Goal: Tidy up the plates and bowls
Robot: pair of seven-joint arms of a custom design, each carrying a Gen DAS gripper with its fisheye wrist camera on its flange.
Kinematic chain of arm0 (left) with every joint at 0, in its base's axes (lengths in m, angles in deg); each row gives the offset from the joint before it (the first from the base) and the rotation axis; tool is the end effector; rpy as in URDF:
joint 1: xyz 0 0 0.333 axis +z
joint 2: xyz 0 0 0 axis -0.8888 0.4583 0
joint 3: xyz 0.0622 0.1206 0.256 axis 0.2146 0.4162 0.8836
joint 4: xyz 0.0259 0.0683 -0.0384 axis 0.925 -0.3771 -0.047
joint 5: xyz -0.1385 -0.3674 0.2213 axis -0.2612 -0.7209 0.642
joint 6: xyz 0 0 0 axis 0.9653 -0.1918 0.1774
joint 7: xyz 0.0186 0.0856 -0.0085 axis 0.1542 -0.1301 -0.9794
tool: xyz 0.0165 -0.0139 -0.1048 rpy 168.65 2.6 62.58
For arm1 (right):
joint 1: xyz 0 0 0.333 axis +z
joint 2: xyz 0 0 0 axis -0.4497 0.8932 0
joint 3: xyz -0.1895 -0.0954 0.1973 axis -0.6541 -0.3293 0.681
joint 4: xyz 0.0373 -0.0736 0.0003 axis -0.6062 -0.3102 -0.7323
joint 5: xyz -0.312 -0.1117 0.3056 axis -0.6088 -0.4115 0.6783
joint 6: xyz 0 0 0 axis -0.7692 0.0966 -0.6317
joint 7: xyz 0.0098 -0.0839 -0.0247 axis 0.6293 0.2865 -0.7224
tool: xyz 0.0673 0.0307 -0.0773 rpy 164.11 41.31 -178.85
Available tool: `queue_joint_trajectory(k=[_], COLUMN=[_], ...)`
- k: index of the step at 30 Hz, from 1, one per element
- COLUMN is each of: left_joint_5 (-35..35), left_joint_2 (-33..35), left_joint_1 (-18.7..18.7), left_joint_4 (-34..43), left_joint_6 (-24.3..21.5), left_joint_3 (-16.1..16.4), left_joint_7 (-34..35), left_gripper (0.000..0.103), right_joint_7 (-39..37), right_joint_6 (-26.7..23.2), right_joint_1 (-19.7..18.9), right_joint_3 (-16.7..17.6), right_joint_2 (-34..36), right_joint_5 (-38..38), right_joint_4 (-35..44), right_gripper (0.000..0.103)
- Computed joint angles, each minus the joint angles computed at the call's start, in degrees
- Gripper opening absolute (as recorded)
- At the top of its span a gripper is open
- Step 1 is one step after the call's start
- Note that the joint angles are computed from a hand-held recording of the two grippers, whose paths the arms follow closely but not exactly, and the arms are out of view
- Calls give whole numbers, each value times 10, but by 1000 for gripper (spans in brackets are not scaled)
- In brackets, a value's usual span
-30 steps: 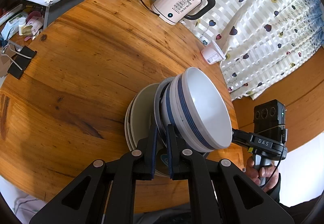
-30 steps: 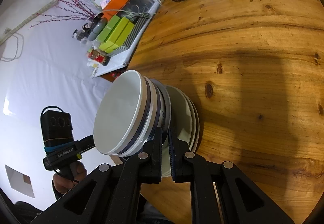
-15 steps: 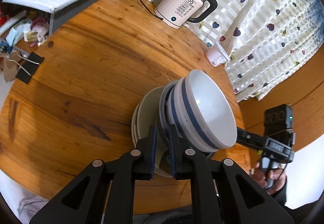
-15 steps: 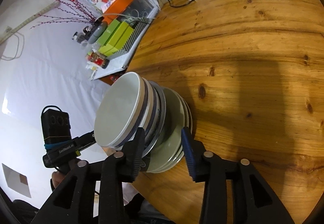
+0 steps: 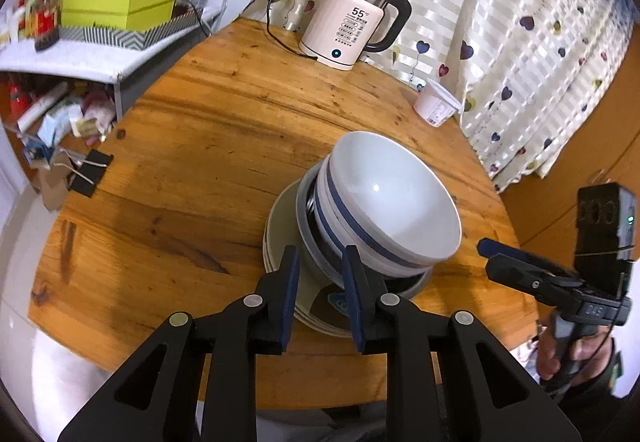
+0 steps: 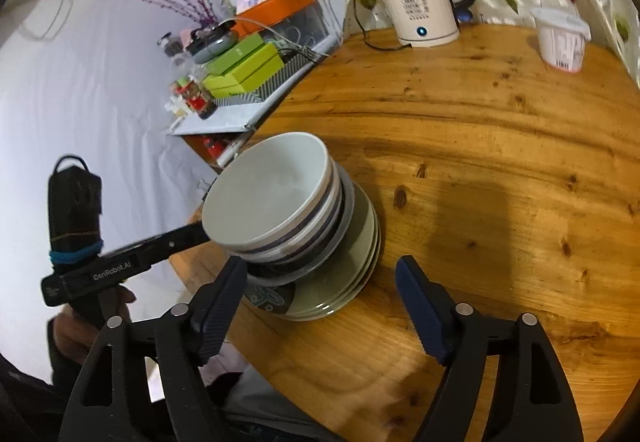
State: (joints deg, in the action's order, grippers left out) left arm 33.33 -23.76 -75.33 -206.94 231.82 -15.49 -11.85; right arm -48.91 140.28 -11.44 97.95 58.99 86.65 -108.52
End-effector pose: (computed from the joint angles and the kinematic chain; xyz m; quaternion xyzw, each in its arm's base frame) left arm 0.5308 -0.2861 0.3354 -0.7344 0.5616 -0.3631 0.1160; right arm 0.6166 0.2487 0.3347 -0.8019 0.4503 0.0315 0.3914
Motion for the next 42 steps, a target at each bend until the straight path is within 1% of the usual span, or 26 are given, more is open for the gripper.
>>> queue_joint_trajectory(k=[3,5,7,14,21,32,36,42], left_joint_5=[18,24,30,44,58,49,46,45], left_joint_2=[-4,-6,-7,-8,-7,2,6,12], left_joint_1=[-6,-8,-10,-17,-27,-43,-48,-51], left_joint_4=[2,3,4,10,20,35,39,43], left_joint_6=[-23,-38,-50,-87,-139,-207,-221,-228], left_joint_3=[-1,-5,-8,-17,-25,-33,-33,-32], left_joint_7=[-16,-22,-25,-30,-37,-21,-23,-33], left_gripper=[27,46,49,50,50,50,50,50], right_joint_7=[-1,-1,1,-7,-14,-21,-18,-8], right_joint_6=[12,20,24,49,83,115,114,118], right_joint_1=[5,9,12,21,34,45,45,47], right_joint_3=[1,2,1,4,7,10,10,10], right_joint_2=[-6,-11,-13,-23,-29,-33,-30,-22], right_joint_5=[-8,-13,-19,-22,-34,-47,-54,-71], right_joint_4=[-8,-17,-23,-39,-51,-63,-61,-56], right_gripper=[80,83,83,83,84,84,84,84])
